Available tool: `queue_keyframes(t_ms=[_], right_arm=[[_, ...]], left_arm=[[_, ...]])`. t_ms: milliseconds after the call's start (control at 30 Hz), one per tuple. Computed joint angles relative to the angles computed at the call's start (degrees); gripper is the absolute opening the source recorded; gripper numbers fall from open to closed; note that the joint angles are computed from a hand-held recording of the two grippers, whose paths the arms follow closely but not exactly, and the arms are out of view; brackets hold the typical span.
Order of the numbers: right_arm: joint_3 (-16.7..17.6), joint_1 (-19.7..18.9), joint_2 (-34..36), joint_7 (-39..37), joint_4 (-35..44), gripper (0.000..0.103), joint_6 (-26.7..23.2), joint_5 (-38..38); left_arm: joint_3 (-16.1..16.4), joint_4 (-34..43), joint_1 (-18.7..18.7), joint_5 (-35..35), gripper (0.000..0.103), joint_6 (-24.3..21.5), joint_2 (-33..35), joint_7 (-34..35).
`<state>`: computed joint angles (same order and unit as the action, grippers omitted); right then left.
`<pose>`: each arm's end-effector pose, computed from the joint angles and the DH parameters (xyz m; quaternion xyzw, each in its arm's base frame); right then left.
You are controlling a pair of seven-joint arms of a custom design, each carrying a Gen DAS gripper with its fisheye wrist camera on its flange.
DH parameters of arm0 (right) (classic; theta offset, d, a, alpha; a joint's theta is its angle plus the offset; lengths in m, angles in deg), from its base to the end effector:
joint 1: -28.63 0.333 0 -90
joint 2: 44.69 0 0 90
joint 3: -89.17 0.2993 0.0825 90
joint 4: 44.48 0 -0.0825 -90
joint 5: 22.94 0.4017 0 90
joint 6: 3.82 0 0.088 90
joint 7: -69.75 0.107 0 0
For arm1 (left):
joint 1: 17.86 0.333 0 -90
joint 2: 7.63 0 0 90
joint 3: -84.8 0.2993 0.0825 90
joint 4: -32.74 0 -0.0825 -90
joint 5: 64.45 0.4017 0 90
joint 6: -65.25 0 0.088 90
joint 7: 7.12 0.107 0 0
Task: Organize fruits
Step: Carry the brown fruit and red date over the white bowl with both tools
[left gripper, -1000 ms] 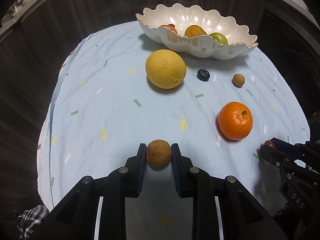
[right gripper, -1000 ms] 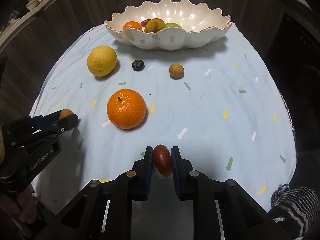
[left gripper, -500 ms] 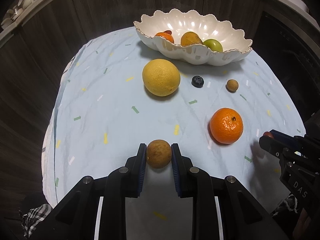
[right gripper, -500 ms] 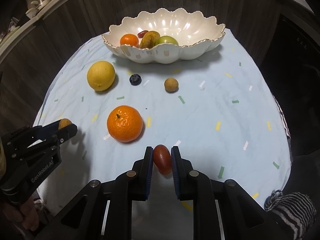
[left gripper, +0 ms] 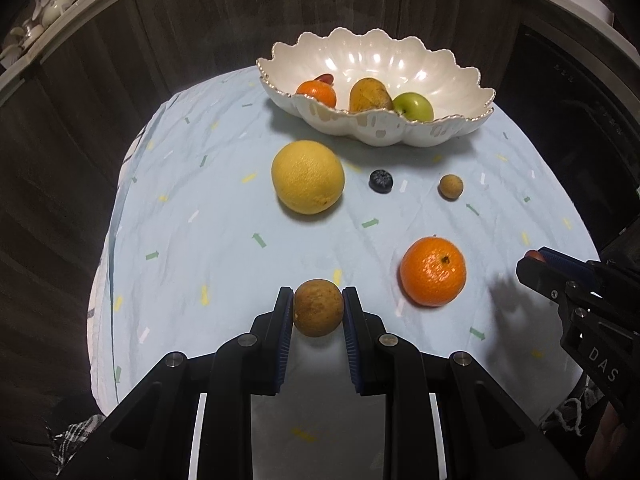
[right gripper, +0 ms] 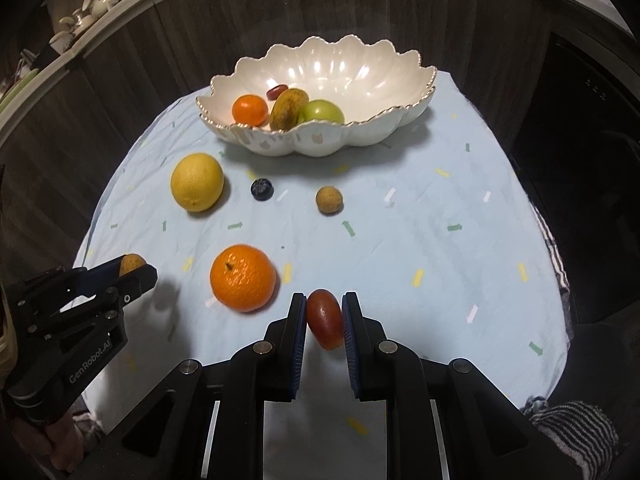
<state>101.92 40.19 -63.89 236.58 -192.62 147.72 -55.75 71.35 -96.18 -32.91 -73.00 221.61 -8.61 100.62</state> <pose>0.4179 0.2022 0.3815 -0.5077 0.8157 -0.1969 0.1951 0.5061 -0.2687 0.3990 -0.4145 0.8754 -0.2164 0.1223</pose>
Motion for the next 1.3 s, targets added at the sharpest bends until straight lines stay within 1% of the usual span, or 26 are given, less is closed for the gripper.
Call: queue_keyframes(t_ms=[233,700,1100,1300], right_arm=[[-0.25,-1.39,-1.59,0.00,-0.14,0.019,-0.22,-1.38],[-0.99,-5.07,-3.05,-2.55,1.43,0.019,0.64,-3.45],[-2.33,-8.12,-1.96,-5.31,3.78,0.019,2.07,-4.27],[-3.04,-9.40,0.00,-5.99,5.63,0.019,2.91,-5.22]], left_arm=[[-0.38,2.13,-0.46,1.03,0.025,-0.49,0.57,-1.24],[-0.94,8.86,-0.95,4.42,0.025,-1.23,3.58,-3.82],[-1.42,18.03,-1.70,7.34,0.025,-3.32,9.41,-5.81],[-1.41,22.43,-2.24,9.05,0.025,-4.35,12.55,-6.91]])
